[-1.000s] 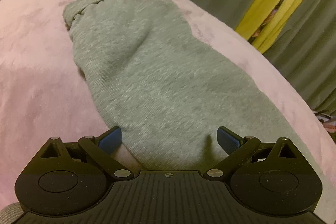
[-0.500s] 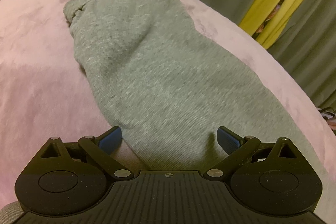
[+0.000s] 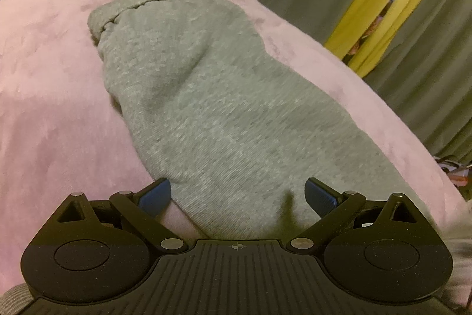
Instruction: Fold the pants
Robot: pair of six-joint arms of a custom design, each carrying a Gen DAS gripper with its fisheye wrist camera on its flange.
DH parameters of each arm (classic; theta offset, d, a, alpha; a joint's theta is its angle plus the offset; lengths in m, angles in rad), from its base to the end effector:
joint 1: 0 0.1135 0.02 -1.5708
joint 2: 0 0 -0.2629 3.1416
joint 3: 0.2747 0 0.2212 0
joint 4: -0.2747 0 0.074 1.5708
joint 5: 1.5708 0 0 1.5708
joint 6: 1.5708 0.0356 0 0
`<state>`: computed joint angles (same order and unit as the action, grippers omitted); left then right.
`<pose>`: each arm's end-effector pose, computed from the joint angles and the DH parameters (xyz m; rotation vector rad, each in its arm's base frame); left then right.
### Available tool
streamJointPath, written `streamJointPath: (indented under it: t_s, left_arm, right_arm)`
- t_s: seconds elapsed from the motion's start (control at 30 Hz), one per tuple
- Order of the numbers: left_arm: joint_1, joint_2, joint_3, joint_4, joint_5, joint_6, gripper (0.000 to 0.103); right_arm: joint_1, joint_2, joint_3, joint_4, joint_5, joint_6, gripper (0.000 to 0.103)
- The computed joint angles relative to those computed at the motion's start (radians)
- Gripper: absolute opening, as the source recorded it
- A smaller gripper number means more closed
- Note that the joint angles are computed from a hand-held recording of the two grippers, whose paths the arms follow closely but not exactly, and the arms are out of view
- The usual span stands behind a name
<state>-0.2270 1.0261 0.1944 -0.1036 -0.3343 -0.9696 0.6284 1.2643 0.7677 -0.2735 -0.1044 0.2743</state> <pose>0.1346 -0.0191 0.1348 -1.0089 2.2190 -0.1115 0.1879 0.1411 0.2393 -0.4762 2.3593 0.5573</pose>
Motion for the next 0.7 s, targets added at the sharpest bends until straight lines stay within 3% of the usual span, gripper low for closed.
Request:
streamJointPath:
  t_s: [0.07, 0.13, 0.2, 0.23, 0.27, 0.33, 0.4, 0.47, 0.53, 0.63, 0.7]
  left_arm:
    - [-0.005, -0.017, -0.007, 0.005, 0.009, 0.016, 0.1]
    - [0.002, -0.016, -0.015, 0.034, 0.031, 0.045, 0.1]
    - [-0.009, 0.001, -0.011, 0.051, 0.041, 0.06, 0.1]
    - [-0.023, 0.014, 0.0, 0.051, 0.042, 0.07, 0.1]
    - [-0.044, 0.021, 0.011, 0.058, 0.05, 0.094, 0.1]
    - [-0.083, 0.031, 0.019, 0.1, 0.102, 0.131, 0.1]
    - [-0.11, 0.095, 0.035, 0.177, 0.236, 0.139, 0.1]
    - [-0.129, 0.211, 0.069, 0.265, 0.375, 0.144, 0.1]
    - [-0.157, 0.318, 0.108, 0.341, 0.452, 0.147, 0.1]
    - [-0.159, 0.47, 0.186, 0.393, 0.56, 0.173, 0.1]
    - [-0.126, 0.585, 0.239, 0.416, 0.683, 0.154, 0.098]
  right_arm:
    - [0.082, 0.107, 0.005, 0.008, 0.005, 0.045, 0.028]
    - [0.112, 0.106, -0.048, 0.056, -0.017, 0.094, 0.031]
    - [0.13, 0.019, -0.108, 0.076, 0.026, 0.135, 0.049]
    - [0.116, -0.027, -0.131, 0.085, 0.046, 0.155, 0.064]
    - [0.098, -0.084, -0.161, 0.1, 0.076, 0.185, 0.067]
    - [0.056, -0.178, -0.216, 0.134, 0.097, 0.255, 0.067]
    - [-0.01, -0.254, -0.268, 0.143, 0.074, 0.352, 0.068]
    - [-0.109, -0.298, -0.329, 0.176, -0.027, 0.48, 0.068]
    - [-0.196, -0.305, -0.368, 0.197, -0.146, 0.577, 0.068]
    - [-0.247, -0.322, -0.382, 0.21, -0.178, 0.598, 0.068]
    - [-0.278, -0.36, -0.395, 0.196, -0.213, 0.585, 0.068]
